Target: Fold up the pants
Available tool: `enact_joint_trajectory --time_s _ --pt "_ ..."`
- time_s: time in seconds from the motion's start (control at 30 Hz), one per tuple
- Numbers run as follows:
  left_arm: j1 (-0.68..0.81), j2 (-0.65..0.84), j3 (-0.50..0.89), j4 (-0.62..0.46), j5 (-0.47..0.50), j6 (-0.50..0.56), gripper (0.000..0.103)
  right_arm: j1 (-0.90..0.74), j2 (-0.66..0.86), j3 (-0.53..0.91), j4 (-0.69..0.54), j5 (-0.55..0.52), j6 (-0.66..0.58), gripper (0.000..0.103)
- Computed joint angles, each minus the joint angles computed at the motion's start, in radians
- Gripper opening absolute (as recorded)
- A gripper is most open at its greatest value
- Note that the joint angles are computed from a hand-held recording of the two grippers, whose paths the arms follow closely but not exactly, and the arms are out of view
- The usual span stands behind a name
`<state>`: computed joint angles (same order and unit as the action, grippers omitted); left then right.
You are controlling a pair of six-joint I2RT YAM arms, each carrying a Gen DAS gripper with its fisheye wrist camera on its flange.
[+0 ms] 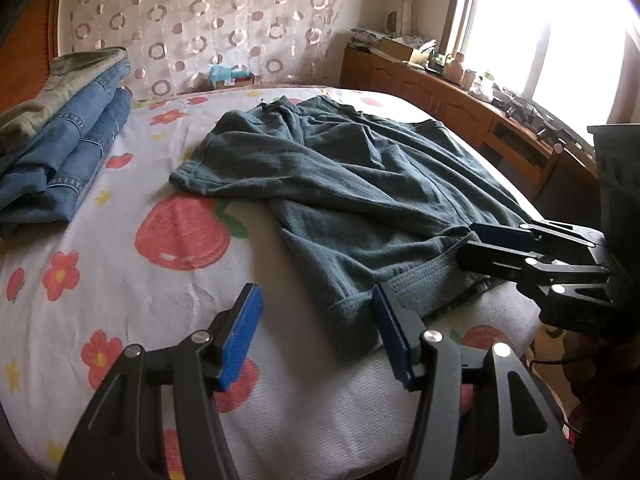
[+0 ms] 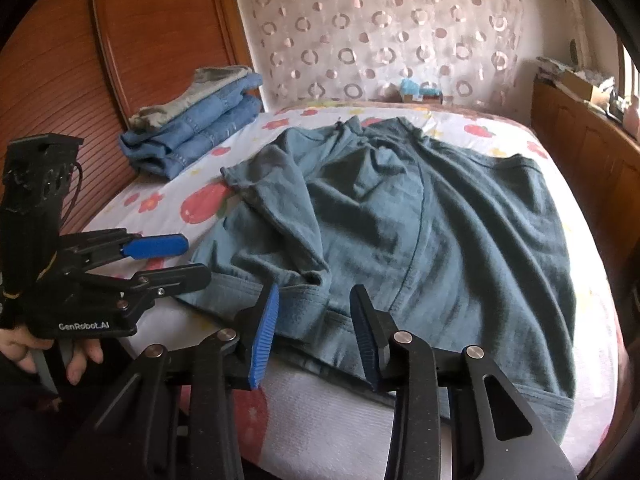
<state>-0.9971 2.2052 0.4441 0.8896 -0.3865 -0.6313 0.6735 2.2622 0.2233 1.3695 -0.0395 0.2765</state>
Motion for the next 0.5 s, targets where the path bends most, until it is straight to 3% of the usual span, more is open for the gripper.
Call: enact_joint_trajectory --time_s 0.13,0.3,0.5 --pt "-0.004 -0.002 -0.007 0.009 -0.005 0.0 0.057 0.0 -0.006 0.024 -0.041 -0.017 -0.003 0.032" --pt "-0.004 -0.025 -0.007 -0.024 0.0 -0.004 0.057 0.015 -0.019 0.036 -0.068 0.0 -0.018 0.011" --pt "-0.025 -0.084 -0.012 -0.052 -0.025 0.006 0.057 0.045 -0.052 -0.036 0.047 0.105 -0.036 0.006"
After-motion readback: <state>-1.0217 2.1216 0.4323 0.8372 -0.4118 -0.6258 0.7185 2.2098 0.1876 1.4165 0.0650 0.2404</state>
